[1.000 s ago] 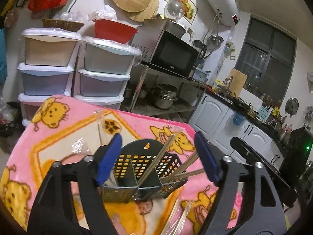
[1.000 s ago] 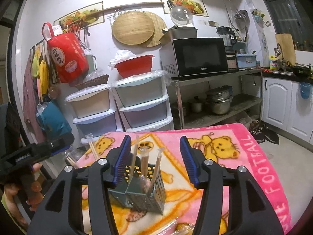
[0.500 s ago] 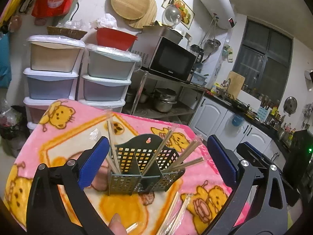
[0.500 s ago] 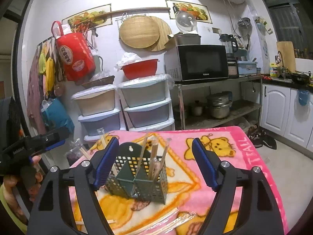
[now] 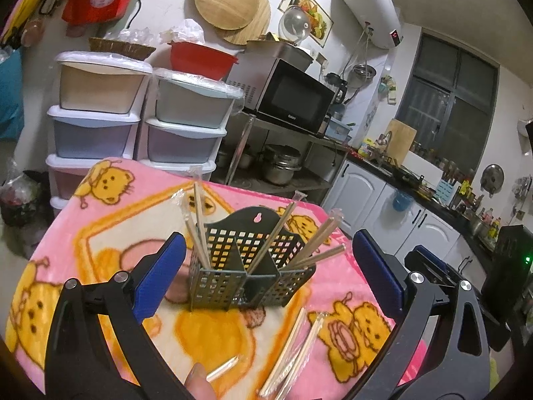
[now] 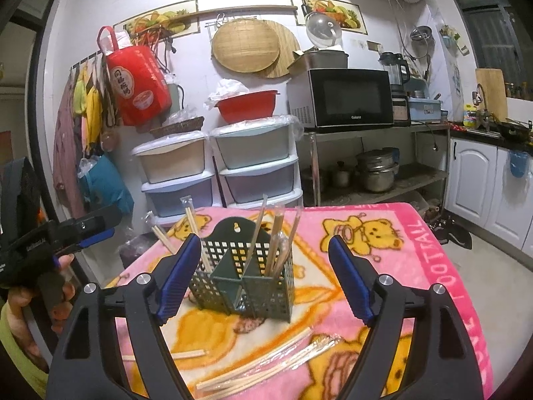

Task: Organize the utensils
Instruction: 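Move both open tools down to the loose chopsticks beside the caddy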

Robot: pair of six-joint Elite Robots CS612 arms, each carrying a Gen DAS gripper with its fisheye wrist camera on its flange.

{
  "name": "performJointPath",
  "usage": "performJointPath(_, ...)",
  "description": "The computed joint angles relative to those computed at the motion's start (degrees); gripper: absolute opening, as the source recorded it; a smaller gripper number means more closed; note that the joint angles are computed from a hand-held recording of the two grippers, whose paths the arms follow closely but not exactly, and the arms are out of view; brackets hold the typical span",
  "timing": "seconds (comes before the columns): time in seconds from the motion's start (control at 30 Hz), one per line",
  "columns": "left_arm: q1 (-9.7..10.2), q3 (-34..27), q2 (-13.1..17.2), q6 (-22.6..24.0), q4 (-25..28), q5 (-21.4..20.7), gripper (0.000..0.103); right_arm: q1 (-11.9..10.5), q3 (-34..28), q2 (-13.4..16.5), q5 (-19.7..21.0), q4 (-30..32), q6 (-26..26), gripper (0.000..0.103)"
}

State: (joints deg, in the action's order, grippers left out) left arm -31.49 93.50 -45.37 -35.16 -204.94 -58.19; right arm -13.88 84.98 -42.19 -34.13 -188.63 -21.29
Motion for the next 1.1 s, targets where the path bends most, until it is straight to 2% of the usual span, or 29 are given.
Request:
performJointPath(0.37,-0.27,2.3,-0.4,-2.1,1.5,0.2,0.092,-0.1,1.9,-0.8,-1.8,4.2,-4.7,0.076)
performJointPath(0.7,-0.35,3.7,-0.2,-4.7,5.5,-1.1,0.092,-0.2,3.2,-1.2,-3.6,11.2,-9.9,0.076)
performJointPath(1.1,-0.77,4.2,0.0,-5.2,10.0,-1.2,0.092,-0.1,3.8,-1.1,-6.6,15.8,-13.4,0.074)
